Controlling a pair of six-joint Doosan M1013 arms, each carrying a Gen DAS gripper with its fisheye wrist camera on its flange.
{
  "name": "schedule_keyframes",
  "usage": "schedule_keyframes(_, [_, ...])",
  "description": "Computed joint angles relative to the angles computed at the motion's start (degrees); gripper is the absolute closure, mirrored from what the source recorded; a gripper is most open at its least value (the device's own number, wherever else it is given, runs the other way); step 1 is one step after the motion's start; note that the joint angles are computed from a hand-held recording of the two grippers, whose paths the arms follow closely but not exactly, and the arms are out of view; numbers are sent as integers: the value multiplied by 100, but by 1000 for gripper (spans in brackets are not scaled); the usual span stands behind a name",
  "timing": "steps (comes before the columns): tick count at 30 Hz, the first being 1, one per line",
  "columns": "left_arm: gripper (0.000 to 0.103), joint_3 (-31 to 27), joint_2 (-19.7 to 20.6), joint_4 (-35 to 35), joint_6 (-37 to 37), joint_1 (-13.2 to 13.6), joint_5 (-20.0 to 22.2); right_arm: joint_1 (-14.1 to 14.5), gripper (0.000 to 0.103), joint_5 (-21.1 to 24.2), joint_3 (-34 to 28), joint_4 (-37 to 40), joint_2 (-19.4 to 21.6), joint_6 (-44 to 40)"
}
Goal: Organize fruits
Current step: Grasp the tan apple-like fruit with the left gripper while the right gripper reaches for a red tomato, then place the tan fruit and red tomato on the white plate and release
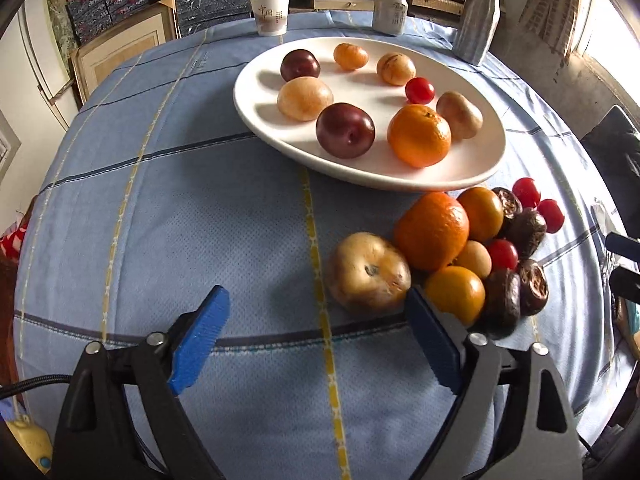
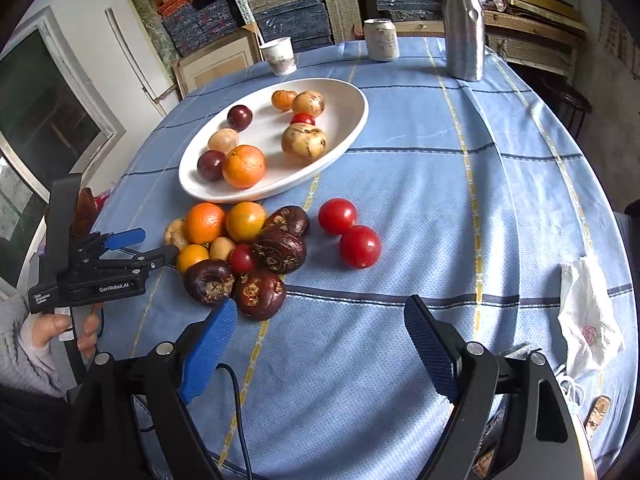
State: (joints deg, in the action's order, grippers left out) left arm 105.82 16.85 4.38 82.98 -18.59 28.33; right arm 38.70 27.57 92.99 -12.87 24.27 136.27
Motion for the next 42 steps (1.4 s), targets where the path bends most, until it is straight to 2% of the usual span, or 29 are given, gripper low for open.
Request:
schedule_keyframes(6, [13,-78,105,-218,324,4,-58,-41,16,98,-35,194,38,-130])
schedule_keyframes(8, [13,-100,132,-513,556,48,-94,-55,16,129,-57,258,55,-197])
schedule_keyframes(14, [20,-33,123,-1076,903,141,-189,-111,16,188,-102,346,112,-271])
schedule_keyframes(20, [31,37,69,-1067,963,96,-298,-179,16,234,-203,237,222,-272])
schedule_keyframes(23, [42,52,49,-1142,1106,80,-323,-205,16,156,-222,174,250,-288])
schedule_keyframes(24, [49,58,43,-1266,1252,80,-324,-210,16,131,-236,169,264,-345])
schedule_keyframes(27, [58,70,31,-1512,1500,74,-325,-208,23,111,-284,99,302,-483])
schedule_keyframes(32, [58,98,17,-1597,1543,83,-344,-235,44,161,-385,193,374,-738])
schedule_keyframes(42, [58,116,8,-1593,1519,82,-353,-321,48,298,-562,657,548,-1163])
